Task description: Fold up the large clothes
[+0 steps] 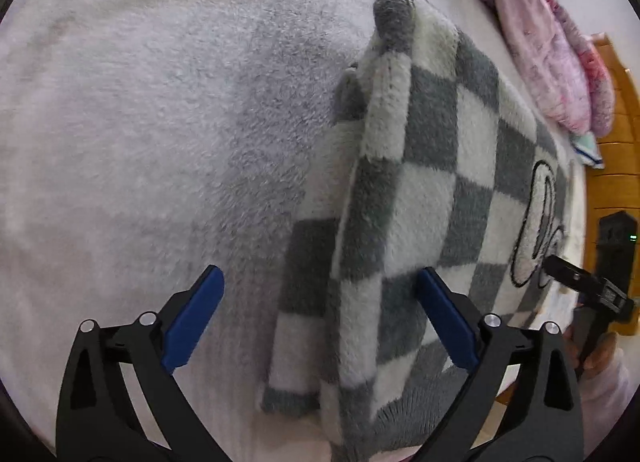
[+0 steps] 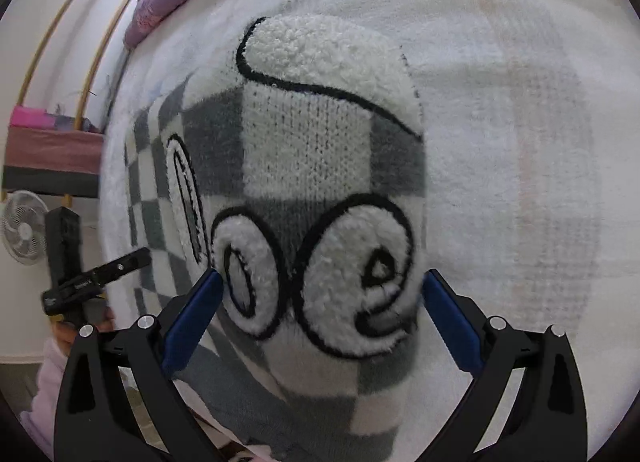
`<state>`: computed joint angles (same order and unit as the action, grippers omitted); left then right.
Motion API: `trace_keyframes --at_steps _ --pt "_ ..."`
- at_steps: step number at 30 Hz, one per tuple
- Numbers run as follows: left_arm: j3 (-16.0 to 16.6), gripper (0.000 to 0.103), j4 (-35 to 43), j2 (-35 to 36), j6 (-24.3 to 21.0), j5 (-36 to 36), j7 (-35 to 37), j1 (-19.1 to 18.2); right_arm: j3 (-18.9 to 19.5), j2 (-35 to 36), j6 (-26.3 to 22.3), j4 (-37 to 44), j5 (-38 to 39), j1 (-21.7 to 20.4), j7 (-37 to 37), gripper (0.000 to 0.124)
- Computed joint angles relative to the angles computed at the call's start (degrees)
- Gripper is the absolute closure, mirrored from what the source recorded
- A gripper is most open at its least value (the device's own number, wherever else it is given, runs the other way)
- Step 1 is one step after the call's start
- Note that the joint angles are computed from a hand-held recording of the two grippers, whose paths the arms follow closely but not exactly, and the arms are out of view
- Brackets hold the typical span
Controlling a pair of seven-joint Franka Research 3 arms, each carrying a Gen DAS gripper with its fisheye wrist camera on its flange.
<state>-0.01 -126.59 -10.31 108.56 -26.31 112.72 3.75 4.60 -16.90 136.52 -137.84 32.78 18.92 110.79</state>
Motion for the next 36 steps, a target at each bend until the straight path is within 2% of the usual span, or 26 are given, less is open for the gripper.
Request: trace_keyframes --at_steps 2,4,6,7,8,10,11,15,17,18,20,22,24,25,26,29,31,33,36 --pt "1.4 0.005 0.8 2.1 -2.7 -4.2 2.4 0.4 -0.3 0.0 2.0 -0.9 2.0 0.6 -1.9 0.027" --pt "2.3 0.005 1.8 5.3 -7.6 -9.7 2.7 1.8 -1.2 -0.5 4.6 -2.8 5.8 1.5 -5.4 0.027" --pt "2.5 0.005 3.3 9.7 -15.4 -15.7 3.6 3.6 -2.2 -0.8 6.8 -4.5 10.5 2.5 -9.7 0.027" --pt "1.8 0.005 3.6 10.9 -17.8 -16.3 4.2 4.2 -2.8 -0.9 7.6 -5.3 13.1 3.0 -12.2 0.027" --pt "0.5 0.005 3.8 11.6 -19.4 -15.2 5.5 4.2 -3.6 -0.8 7.9 -5.9 15.9 3.4 -15.0 0.027" --pt "-1.8 0.005 2.8 9.4 -17.2 -11.4 11.2 3.3 -4.4 -0.5 6.9 -5.8 19.0 3.3 -18.9 0.027" --pt "-2.0 0.005 3.1 9.7 -18.2 -11.2 12.5 3.1 -4.7 -0.5 6.1 -5.8 20.4 3.1 -20.1 0.027" --pt "-1.5 0.005 6.3 14.6 -25.8 -15.2 11.0 5.0 -5.8 -2.7 4.0 -9.8 33.3 2.9 -20.6 0.027" --pt "-1.7 0.005 7.3 16.4 -27.9 -17.1 9.7 6.2 -6.2 -3.9 2.7 -12.0 39.7 3.1 -22.8 0.027" --pt "-2.0 0.005 7.3 16.9 -27.9 -17.7 9.6 6.6 -6.6 -4.0 1.5 -13.3 44.8 3.6 -24.5 0.027" --pt "-2.6 0.005 5.9 16.8 -25.3 -19.1 9.1 6.8 -6.3 -2.1 -0.4 -13.3 49.3 3.5 -29.8 0.027" --pt "-2.8 0.005 4.6 16.1 -22.5 -20.4 7.0 6.8 -5.7 2.8 -5.9 -9.4 45.9 1.3 -31.6 0.026" --pt "-2.7 0.005 3.5 15.3 -21.1 -21.6 5.9 7.0 -7.1 9.7 -15.5 -2.0 37.3 -0.7 -25.2 0.027" --pt "-2.7 0.005 2.7 14.5 -20.2 -22.2 5.9 7.1 -6.7 10.7 -17.1 -0.9 36.4 -1.7 -24.0 0.027" --pt "-2.8 0.005 1.7 13.6 -19.2 -22.3 6.1 7.0 -5.9 10.2 -16.6 -1.4 36.6 -2.3 -24.0 0.027" --pt "-2.8 0.005 -0.2 10.8 -16.5 -21.6 7.5 5.9 -3.0 6.2 -9.6 -4.8 37.7 -2.3 -22.5 0.026" --pt "-2.5 0.005 0.5 11.5 -16.6 -21.7 3.9 5.5 -2.1 5.9 -7.5 -4.7 35.7 -2.1 -18.7 0.026" --pt "-2.2 0.005 1.8 13.2 -16.8 -22.7 -1.2 5.7 -2.9 6.9 -9.5 -3.7 34.8 -2.3 -16.7 0.026" --pt "-2.9 0.006 1.1 11.3 -14.2 -21.2 -2.8 5.0 -2.7 7.1 -9.9 -3.2 33.5 -2.6 -14.1 0.027"
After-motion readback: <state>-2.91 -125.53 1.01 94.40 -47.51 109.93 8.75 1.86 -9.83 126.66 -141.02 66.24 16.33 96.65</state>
